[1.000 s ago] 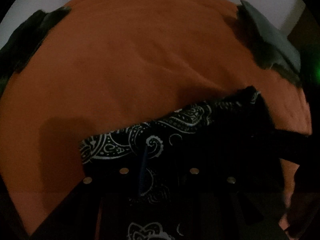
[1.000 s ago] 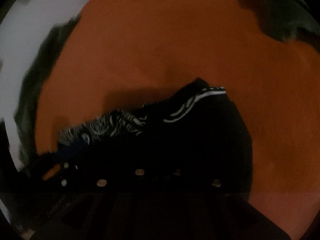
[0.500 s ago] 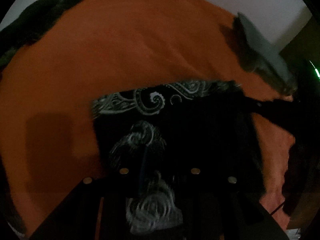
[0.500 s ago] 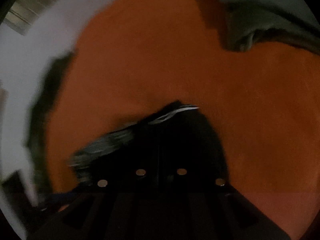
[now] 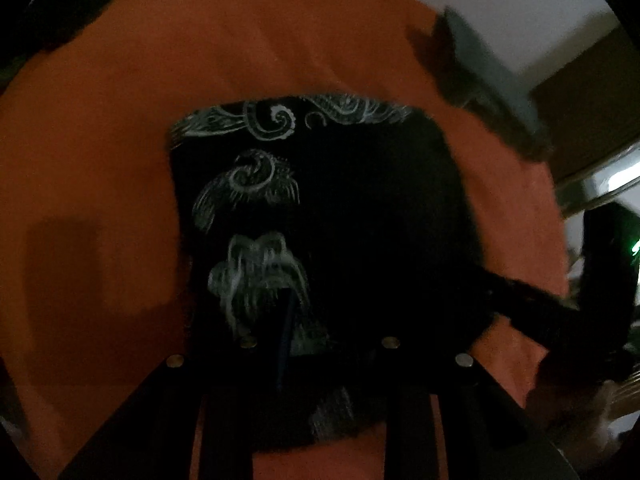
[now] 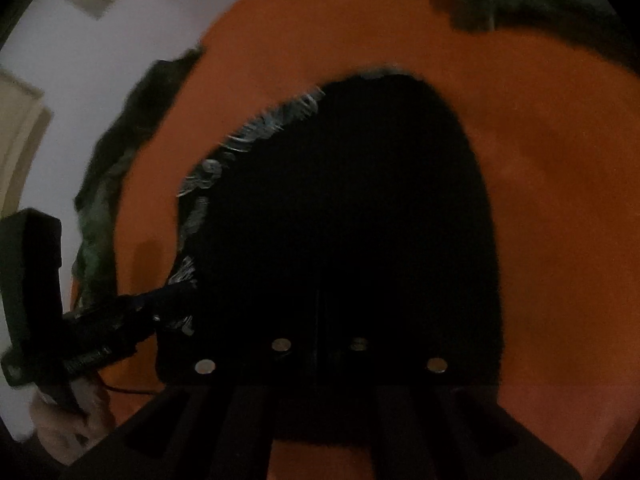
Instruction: Fold clothes
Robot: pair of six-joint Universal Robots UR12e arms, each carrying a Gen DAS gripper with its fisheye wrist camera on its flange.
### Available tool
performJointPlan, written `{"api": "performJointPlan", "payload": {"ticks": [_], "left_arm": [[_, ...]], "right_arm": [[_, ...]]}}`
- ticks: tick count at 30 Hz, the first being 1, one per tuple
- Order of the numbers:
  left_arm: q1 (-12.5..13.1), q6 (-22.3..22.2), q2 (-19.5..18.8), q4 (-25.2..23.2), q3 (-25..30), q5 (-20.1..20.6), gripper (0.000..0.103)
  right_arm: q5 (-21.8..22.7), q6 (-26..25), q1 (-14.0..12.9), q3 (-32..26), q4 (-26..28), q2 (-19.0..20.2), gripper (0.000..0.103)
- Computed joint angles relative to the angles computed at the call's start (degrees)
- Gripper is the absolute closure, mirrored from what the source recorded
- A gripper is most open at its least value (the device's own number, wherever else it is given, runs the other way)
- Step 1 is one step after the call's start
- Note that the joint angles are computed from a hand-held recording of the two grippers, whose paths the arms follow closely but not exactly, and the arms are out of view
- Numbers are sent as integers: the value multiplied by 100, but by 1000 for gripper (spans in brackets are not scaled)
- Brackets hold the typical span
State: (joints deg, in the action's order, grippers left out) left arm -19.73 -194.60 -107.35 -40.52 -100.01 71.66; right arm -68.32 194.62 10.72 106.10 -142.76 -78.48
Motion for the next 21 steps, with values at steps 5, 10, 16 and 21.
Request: {"api": "performJointPlan", "payload": {"ticks": [5, 10, 16, 21], "left_arm": [[-279, 479, 138, 111, -302, 635, 76], [-287, 223, 40, -161, -188, 680, 76], [-293, 111, 153, -83, -346, 630, 76], [-270, 182, 71, -183, -198, 649, 76]], "right_arm": [[-919, -685, 273, 247, 335, -245, 102], [-1652, -582, 594, 243, 274, -126, 103], [-1599, -487, 571, 183, 389, -79, 103], [-1592, -457, 564, 164, 396, -46, 103]]}}
